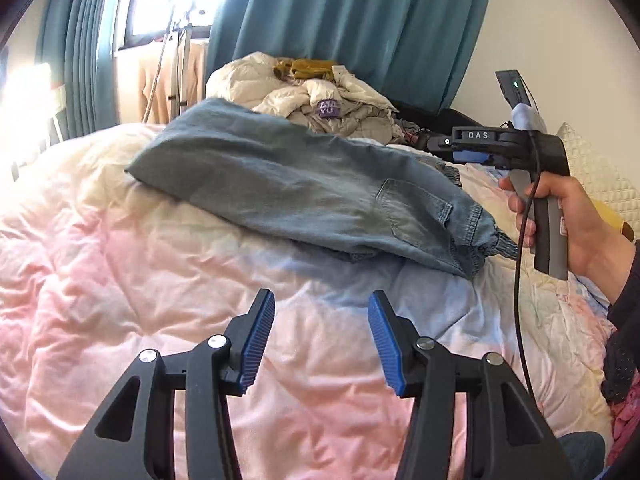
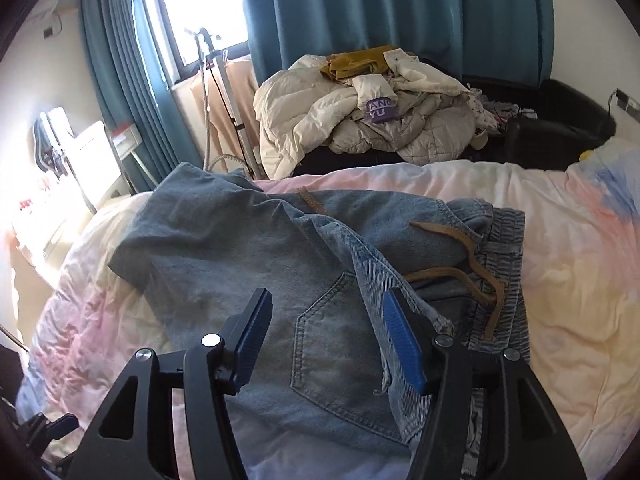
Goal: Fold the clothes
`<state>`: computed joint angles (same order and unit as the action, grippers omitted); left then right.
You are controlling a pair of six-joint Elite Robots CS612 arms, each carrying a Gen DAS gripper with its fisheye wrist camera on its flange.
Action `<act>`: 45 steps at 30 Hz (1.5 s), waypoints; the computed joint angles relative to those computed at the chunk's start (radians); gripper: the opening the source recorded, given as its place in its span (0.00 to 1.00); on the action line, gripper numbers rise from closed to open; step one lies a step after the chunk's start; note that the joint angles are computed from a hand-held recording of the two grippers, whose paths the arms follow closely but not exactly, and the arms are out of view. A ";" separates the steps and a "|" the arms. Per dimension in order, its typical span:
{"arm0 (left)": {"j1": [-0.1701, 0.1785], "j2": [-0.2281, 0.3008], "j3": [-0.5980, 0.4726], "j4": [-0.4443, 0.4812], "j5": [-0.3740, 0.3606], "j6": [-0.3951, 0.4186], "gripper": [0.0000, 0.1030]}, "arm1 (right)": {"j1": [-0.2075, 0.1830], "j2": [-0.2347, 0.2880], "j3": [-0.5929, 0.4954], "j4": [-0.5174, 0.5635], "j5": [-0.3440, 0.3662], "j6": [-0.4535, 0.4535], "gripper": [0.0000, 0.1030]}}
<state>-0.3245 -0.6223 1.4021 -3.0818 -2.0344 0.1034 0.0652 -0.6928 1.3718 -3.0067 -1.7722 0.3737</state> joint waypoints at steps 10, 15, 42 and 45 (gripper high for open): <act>0.016 0.069 -0.121 0.146 -0.089 0.024 0.49 | 0.007 0.213 -0.401 0.328 -0.108 -0.159 0.58; 0.014 0.095 -0.165 0.203 -0.077 0.024 0.49 | -0.003 0.321 -0.595 0.469 -0.120 -0.223 0.58; 0.036 0.080 -0.148 0.025 -0.045 -0.124 0.49 | 0.140 0.016 -0.034 0.104 -0.042 -0.297 0.10; 0.041 0.065 -0.121 -0.022 -0.046 -0.132 0.49 | 0.156 0.001 0.027 0.077 -0.021 -0.252 0.10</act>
